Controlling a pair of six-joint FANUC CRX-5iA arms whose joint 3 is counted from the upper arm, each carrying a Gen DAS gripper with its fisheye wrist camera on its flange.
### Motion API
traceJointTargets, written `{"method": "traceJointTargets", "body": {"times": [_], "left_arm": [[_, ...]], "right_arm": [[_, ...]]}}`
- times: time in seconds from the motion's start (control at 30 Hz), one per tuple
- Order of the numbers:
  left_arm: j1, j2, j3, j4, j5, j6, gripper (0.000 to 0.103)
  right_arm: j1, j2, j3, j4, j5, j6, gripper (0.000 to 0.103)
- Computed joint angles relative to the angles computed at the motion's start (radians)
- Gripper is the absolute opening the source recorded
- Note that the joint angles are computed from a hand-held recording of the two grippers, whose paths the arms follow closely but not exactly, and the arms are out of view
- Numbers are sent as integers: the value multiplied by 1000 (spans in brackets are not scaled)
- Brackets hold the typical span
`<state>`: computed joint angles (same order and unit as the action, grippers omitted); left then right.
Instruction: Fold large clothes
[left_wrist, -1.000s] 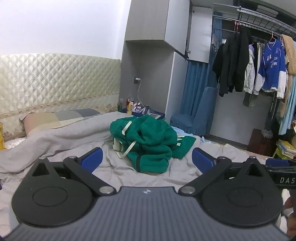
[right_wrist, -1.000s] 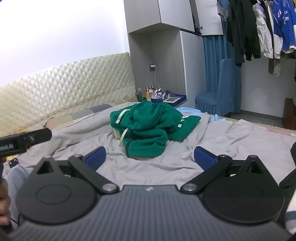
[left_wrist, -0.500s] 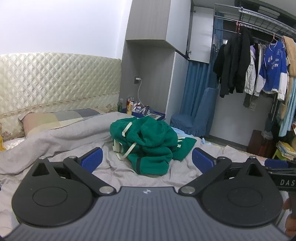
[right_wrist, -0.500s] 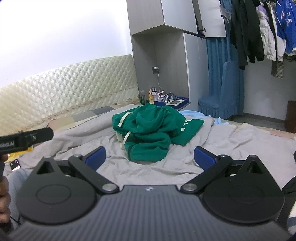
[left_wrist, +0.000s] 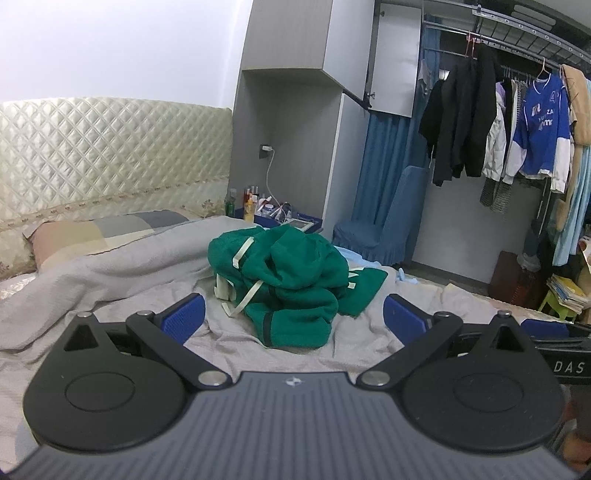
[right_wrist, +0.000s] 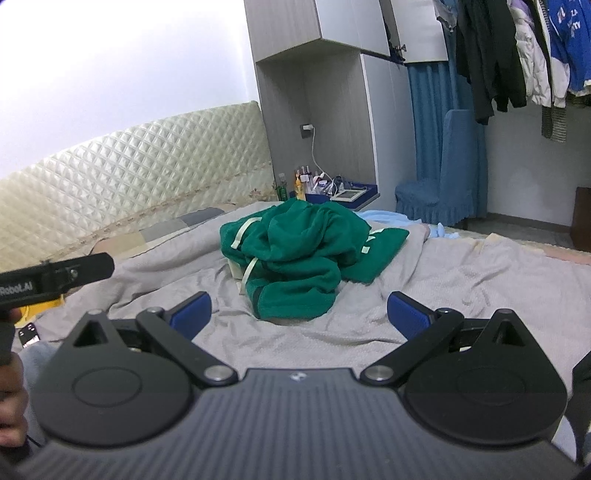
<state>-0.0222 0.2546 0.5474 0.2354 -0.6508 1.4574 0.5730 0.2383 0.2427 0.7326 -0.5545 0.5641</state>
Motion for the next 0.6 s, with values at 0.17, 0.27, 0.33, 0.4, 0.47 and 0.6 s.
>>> {"method": "traceJointTargets", "body": {"times": [0.17, 0.27, 0.33, 0.4, 0.47, 0.6], "left_arm": [[-5, 43, 51, -21, -16, 28, 103], [-5, 72, 83, -24, -27, 35, 103], [-6, 91, 107, -33, -38, 40, 103], [-6, 111, 131, -36, -51, 42, 103], [-5, 129, 152, -35, -61, 39, 103], [-3, 147, 166, -28, -64, 35, 103]], "right_arm": [[-6, 41, 63, -84, -33, 76, 103], [-10, 61, 90, -108, -50, 95, 103], [-13, 74, 107, -125, -58, 105, 103], [-15, 89, 130, -148, -69, 122, 103], [-16, 100, 144, -161, -78, 129, 103], [-19, 116, 171, -183, -97, 148, 103]]}}
